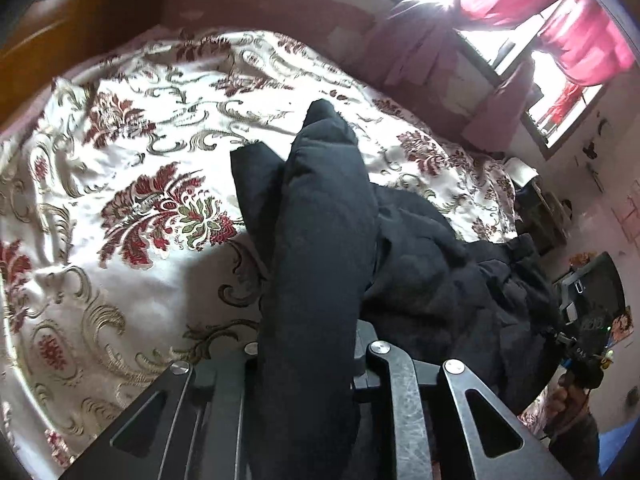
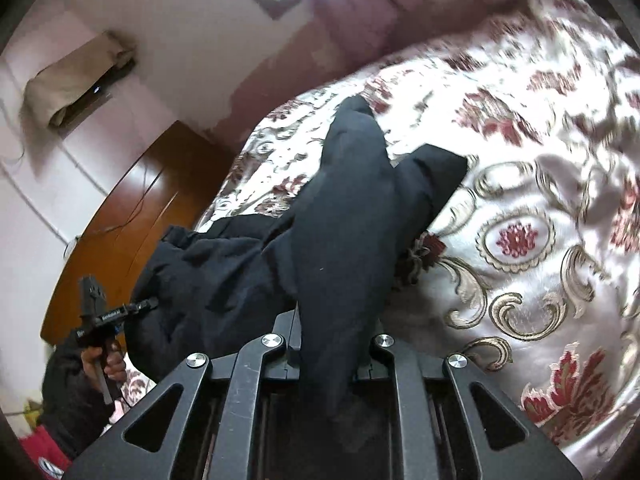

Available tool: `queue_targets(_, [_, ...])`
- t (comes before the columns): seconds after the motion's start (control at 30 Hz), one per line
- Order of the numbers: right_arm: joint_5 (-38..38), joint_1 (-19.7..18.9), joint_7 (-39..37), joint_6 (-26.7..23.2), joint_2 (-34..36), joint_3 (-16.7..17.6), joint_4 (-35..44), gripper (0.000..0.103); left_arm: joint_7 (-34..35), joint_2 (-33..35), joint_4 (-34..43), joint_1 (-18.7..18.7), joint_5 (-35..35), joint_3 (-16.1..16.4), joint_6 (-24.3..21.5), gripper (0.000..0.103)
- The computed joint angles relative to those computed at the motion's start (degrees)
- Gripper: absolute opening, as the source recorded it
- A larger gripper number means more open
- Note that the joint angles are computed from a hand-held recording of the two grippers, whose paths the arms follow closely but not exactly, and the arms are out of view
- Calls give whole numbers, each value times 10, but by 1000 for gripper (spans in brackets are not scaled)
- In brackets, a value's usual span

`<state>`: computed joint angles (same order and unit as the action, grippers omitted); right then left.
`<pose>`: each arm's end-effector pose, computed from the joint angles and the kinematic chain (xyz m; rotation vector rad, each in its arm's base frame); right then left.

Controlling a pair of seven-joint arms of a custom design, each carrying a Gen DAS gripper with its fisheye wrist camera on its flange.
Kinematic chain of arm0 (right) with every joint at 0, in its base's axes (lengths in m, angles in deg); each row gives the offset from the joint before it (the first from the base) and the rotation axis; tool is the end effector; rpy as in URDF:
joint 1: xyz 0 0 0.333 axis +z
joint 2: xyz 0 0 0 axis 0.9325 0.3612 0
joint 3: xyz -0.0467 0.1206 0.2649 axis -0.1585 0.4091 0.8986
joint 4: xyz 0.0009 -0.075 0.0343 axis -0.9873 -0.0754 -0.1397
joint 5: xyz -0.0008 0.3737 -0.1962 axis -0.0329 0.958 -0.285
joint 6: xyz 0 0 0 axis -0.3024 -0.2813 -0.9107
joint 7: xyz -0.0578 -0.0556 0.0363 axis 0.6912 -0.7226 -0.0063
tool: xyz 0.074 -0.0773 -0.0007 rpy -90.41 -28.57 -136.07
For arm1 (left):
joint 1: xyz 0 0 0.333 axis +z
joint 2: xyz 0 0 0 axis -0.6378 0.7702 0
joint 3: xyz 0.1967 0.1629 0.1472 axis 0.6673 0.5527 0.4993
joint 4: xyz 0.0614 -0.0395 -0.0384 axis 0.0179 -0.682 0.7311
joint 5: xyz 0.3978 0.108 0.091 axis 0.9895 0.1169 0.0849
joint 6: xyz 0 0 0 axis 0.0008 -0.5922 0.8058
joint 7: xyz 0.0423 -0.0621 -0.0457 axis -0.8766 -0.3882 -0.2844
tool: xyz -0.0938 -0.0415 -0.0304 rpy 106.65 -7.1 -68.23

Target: Fold large clothes

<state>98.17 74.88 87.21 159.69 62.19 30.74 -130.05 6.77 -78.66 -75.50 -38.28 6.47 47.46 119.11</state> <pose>0.7416 0.2097 0.6195 -1.7850 1.3791 0.2526 0.5355 -0.0952 0.6499 -2.3699 1.2680 -0.9639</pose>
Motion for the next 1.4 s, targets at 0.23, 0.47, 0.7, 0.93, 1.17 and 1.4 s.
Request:
queue_targets(0.23, [27, -16, -52, -7, -102, -4, -103, 13, -28, -75, -41, 0, 3, -12, -21, 16])
queue_targets(0.47, [74, -9, -95, 34, -199, -33, -264, 13, -50, -136, -125, 2, 8, -33, 7, 16])
queue_targets(0.7, [22, 18, -82, 76, -231, -60, -351, 14, -83, -144, -177, 10, 22, -53, 21, 16])
queue_targets(0.93, [-22, 33, -46, 118, -243, -67, -393, 31, -108, -148, -194, 14, 31, -57, 13, 31])
queue_targets(1.17, [-138, 60, -5, 157, -250, -72, -406, 81, -145, -135, -175, 26, 75, -75, -41, 60])
queue_targets(1.4, [-229, 78, 10, 237, -299, -73, -465, 96, -263, -166, -184, 45, 175, -116, -81, 90])
